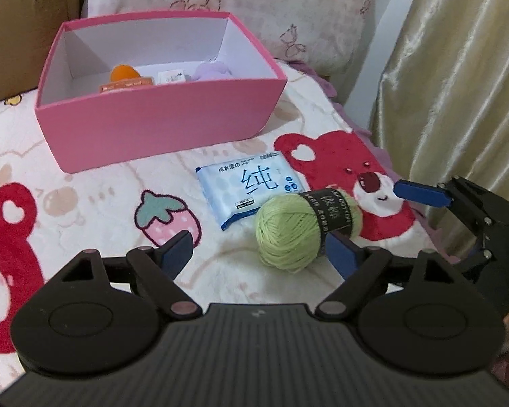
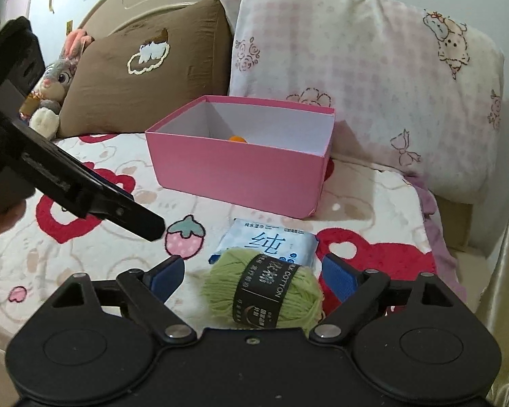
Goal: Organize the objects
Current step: 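Move the left tool down to the green yarn ball, then close the left tool on the green yarn ball and lift it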
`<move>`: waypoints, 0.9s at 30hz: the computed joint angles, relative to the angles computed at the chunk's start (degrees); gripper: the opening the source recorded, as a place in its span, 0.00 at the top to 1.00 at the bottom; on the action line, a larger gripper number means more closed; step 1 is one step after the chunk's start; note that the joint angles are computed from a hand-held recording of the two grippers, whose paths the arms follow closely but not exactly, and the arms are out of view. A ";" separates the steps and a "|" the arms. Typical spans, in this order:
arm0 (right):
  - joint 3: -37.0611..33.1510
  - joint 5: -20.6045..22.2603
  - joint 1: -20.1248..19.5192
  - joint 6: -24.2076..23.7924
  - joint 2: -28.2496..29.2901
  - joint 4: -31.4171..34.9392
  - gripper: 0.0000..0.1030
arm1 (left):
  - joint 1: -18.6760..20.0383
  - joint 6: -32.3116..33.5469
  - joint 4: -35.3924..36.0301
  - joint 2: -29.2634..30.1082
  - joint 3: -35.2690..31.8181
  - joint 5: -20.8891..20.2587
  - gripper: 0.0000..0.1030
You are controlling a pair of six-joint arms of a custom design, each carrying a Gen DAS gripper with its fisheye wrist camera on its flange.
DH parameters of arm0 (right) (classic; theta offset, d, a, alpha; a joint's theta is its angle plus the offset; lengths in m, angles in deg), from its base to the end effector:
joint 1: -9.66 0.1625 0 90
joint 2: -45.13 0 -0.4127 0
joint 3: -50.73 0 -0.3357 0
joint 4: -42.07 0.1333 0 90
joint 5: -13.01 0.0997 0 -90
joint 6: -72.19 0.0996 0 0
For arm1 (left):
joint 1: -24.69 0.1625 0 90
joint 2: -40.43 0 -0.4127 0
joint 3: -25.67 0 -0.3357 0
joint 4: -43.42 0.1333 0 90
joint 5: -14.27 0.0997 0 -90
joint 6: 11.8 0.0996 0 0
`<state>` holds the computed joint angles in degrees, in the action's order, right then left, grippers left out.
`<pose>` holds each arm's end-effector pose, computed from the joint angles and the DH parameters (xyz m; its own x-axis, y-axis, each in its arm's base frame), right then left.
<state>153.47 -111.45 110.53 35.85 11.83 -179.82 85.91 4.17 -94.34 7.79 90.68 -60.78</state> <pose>0.1853 -0.5568 0.1252 -0.6768 0.0024 0.7362 -0.6061 0.5657 -0.5591 -0.2230 -0.7363 0.1390 -0.7181 0.6220 -0.3121 0.6883 0.7010 -0.1867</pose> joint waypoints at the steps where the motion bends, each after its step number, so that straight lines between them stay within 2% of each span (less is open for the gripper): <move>1: -0.02 0.10 -0.34 -0.50 0.12 0.38 0.12 | 0.05 -0.10 -0.17 0.53 -0.13 0.44 0.17; 5: 0.32 1.22 -1.90 -2.94 1.28 -2.44 0.12 | 0.82 -1.55 0.63 2.69 -1.30 -0.16 0.17; 9: 0.52 1.77 -3.01 -4.39 2.23 -4.86 0.12 | 1.54 -2.96 -4.44 3.68 0.79 -1.01 0.17; 14: 0.28 2.27 -4.68 -5.11 3.18 -4.75 0.12 | 2.81 -3.81 -7.94 5.02 1.62 -5.25 0.17; 17: 0.49 4.59 -6.20 -4.12 3.81 -5.85 0.12 | 3.18 -3.14 -11.70 5.83 2.44 -6.77 0.17; 21: 0.24 5.90 -7.81 2.07 3.63 -1.78 0.12 | 3.78 -2.72 -10.76 7.30 0.51 -8.68 0.17; 23: 0.27 7.32 -8.24 3.05 4.14 -4.02 0.12 | 4.25 -3.33 -10.33 7.83 -0.32 -10.32 0.17; 26: -0.36 7.68 -8.59 4.79 4.35 -3.95 0.13 | 4.79 -4.92 -11.25 8.60 -1.05 -12.35 0.23; 27: -0.59 7.67 -8.57 4.73 4.46 -4.13 0.13 | 5.13 -5.40 -11.59 8.89 -1.36 -13.83 0.32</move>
<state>152.87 -103.78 101.96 40.58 16.28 -183.94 91.04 -1.24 -105.93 16.68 89.32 -74.61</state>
